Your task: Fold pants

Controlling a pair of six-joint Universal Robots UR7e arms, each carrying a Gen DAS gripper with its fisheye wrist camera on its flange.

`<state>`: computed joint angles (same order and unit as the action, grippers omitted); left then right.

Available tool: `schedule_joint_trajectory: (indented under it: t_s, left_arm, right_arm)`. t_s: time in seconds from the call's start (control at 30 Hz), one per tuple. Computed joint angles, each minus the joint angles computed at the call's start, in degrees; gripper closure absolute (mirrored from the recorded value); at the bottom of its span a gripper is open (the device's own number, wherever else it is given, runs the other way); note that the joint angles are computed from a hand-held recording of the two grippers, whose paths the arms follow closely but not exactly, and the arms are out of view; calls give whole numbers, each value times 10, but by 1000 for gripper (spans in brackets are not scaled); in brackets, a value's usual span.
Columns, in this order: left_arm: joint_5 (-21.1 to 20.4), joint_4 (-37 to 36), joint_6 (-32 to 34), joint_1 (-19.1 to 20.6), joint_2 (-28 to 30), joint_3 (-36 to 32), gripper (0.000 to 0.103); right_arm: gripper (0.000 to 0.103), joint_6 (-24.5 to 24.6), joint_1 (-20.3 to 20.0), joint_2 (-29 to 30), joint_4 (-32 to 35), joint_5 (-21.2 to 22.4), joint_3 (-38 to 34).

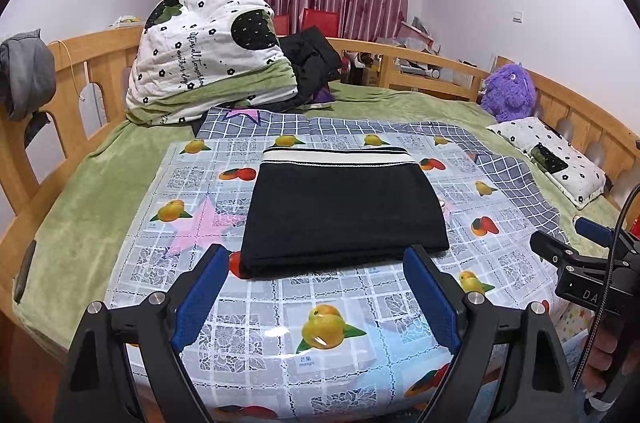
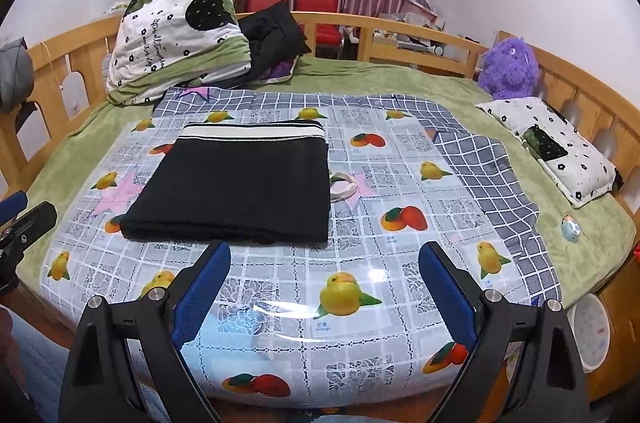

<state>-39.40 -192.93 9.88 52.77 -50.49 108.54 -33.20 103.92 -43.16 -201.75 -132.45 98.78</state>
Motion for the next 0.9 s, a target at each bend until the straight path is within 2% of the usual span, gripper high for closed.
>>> schedule_joint_trajectory:
  t_s: [0.9]
  left_arm:
    - [2, 10, -10, 1, -5, 2, 14]
  right_arm:
    - [9, 4, 1, 2, -5, 0, -1]
